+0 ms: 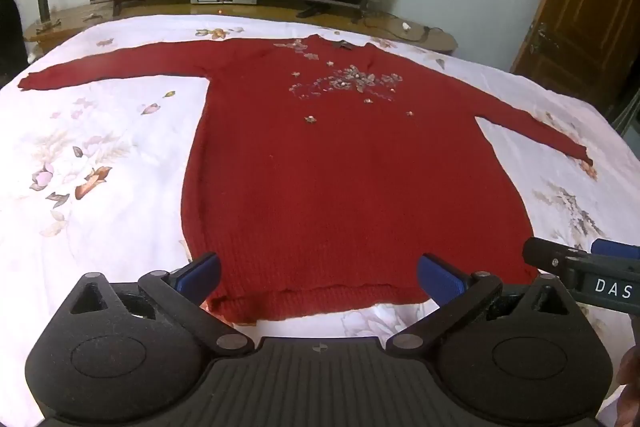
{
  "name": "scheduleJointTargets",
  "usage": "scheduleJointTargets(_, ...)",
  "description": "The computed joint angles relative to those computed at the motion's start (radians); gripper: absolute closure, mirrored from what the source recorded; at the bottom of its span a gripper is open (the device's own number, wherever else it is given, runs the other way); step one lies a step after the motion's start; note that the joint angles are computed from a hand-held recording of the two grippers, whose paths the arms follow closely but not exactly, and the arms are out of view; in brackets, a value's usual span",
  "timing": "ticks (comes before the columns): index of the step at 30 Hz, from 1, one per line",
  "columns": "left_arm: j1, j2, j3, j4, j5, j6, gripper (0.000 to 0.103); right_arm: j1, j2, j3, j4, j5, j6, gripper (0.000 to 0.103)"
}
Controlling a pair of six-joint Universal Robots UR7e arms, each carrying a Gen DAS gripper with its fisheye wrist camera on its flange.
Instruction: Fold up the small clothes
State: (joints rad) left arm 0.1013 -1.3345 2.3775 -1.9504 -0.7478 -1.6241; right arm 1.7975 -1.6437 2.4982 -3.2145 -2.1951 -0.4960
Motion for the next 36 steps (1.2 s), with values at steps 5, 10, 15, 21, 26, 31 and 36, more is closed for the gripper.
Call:
scheduleJointTargets(5, -0.015, 0.034, -0.002, 0.023, 0.007, -0.034, 0.000, -0.005, -0.002, 0.005, -0.010, -0.003, -0.003, 0.001)
scheduleJointTargets(10, -0.001, -0.006, -0.008, 0.041, -0.003, -0.018, 0.000, 0.019, 0.017, 0.002, -0.018, -0.013, 0.011, 0.001)
scheduleJointTargets(15, 0.000, 0.000, -0.010, 0.035, 0.004, -0.013, 0.000, 0.008, 0.012, 0.006, -0.021, 0.008, -0.009, 0.001)
scheduleJointTargets(21, 0.003, -0.014, -0.004, 0.037, 0.000, -0.013, 0.000, 0.013, 0.019, 0.002, -0.019, -0.002, -0.012, 0.001)
scheduleJointTargets(26, 0.003, -0.005, -0.005, 0.030, -0.003, -0.009, 0.000, 0.015, 0.022, 0.001, -0.017, -0.008, -0.008, 0.001)
scheduleJointTargets(31, 0.005, 0.001, -0.006, 0.028, -0.003, -0.010, 0.000, 0.014, 0.022, 0.000, -0.012, -0.008, -0.004, 0.001)
scheduleJointTargets(36, 0.006, 0.000, -0.003, 0.027, -0.005, -0.012, 0.000, 0.012, 0.024, -0.002, -0.007, -0.006, -0.003, 0.001)
